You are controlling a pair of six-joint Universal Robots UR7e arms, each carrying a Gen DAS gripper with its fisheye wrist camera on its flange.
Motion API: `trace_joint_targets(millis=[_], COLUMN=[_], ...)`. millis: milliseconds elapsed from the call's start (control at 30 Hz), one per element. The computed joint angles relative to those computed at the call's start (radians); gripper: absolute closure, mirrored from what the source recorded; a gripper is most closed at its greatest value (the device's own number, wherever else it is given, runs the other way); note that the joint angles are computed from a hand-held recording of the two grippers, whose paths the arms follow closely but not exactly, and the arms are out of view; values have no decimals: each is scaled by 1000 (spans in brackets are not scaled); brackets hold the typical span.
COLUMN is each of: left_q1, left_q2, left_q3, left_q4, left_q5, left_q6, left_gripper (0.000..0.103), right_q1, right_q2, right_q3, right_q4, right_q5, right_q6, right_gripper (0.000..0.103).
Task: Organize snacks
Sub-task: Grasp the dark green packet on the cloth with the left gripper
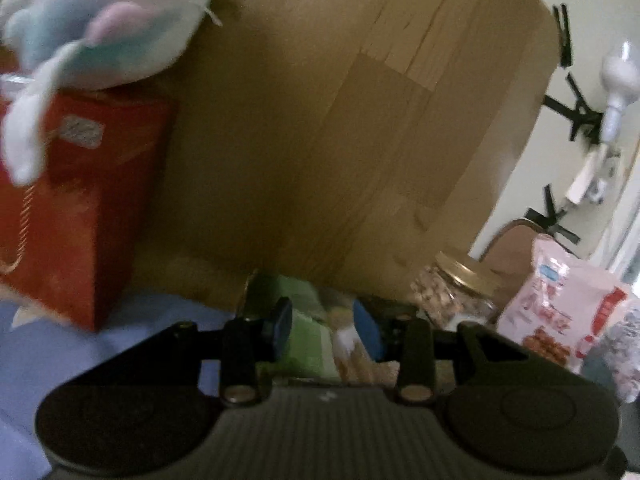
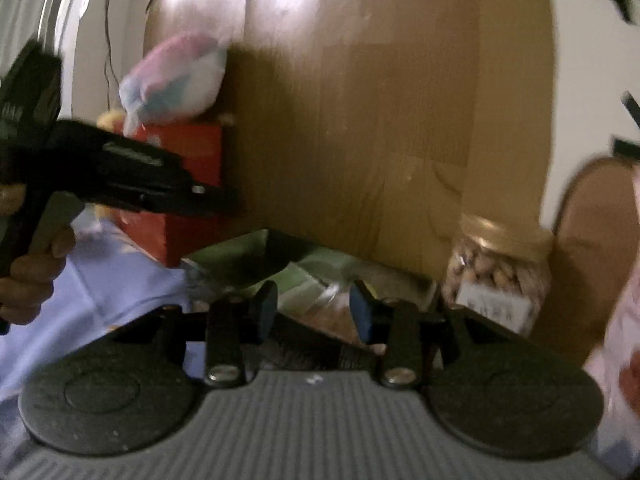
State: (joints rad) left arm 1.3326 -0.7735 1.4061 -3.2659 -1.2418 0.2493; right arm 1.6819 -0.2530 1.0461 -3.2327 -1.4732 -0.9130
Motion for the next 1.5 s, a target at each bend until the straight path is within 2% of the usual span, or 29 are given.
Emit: trace_joint_targets(millis=[67, 133, 200, 300, 333, 400, 433, 500, 533, 600, 700, 733, 767, 800, 867, 933, 1100, 1200, 1300, 1333, 1400, 1467, 1500], left_q1=[4, 13, 26, 46, 50, 50, 48, 50, 56, 63, 76, 79, 78, 75, 67, 62, 54, 55, 67, 70, 74, 80, 81], left_q2=[-43, -71, -82, -62, -54, -43, -34, -19, -15, -13, -7, -6, -5, -5, 0, 0, -16, -18, -14, -13, -11, -8, -7], left_q3=[72, 116, 137, 121, 117, 122, 117, 105, 114, 131, 129, 130, 132, 133, 128, 128, 157, 157, 149, 147, 143, 139, 138], left_q4=[17, 81, 171, 295, 323, 344, 356, 385, 361, 325, 302, 296, 287, 280, 280, 282, 229, 236, 241, 244, 253, 255, 255], left_q5=[-21, -71, -138, -240, -260, -268, -258, -251, -269, -289, -311, -312, -305, -292, -260, -245, -258, -244, -249, -252, -256, -273, -275], left_q6=[-42, -109, -192, -289, -318, -345, -357, -394, -406, -425, -473, -476, -480, -483, -465, -453, -419, -416, -448, -449, -454, -460, -456], left_gripper=[68, 68, 68, 68, 68, 68, 68, 59, 59, 59, 67, 71, 74, 77, 87, 87, 87, 86, 86, 85, 84, 84, 84], right_q1=[-13, -31, -46, -73, -82, -91, -91, -87, -87, -101, -108, -111, -111, -108, -103, -112, -119, -113, -105, -109, -121, -123, -126], right_q2=[-52, -99, -110, -134, -141, -146, -139, -117, -108, -130, -147, -148, -149, -148, -152, -158, -173, -164, -148, -145, -146, -145, -142], right_q3=[95, 179, 189, 182, 178, 184, 171, 143, 126, 161, 170, 177, 177, 173, 192, 197, 214, 202, 175, 166, 154, 151, 145], right_q4=[-23, -33, -23, 71, 105, 120, 129, 139, 175, 203, 316, 327, 346, 372, 344, 356, 352, 345, 352, 362, 392, 377, 375], right_q5=[-3, -26, -61, -67, -57, -48, -46, -62, -65, -23, 52, 78, 87, 83, 78, 120, 196, 186, 99, 93, 134, 140, 148], right_q6=[38, 80, 155, 346, 399, 450, 463, 471, 482, 494, 482, 483, 479, 480, 465, 476, 469, 469, 503, 529, 563, 586, 605], right_gripper=[60, 54, 54, 55, 57, 58, 58, 58, 57, 59, 66, 71, 81, 84, 87, 94, 98, 98, 95, 93, 91, 78, 66])
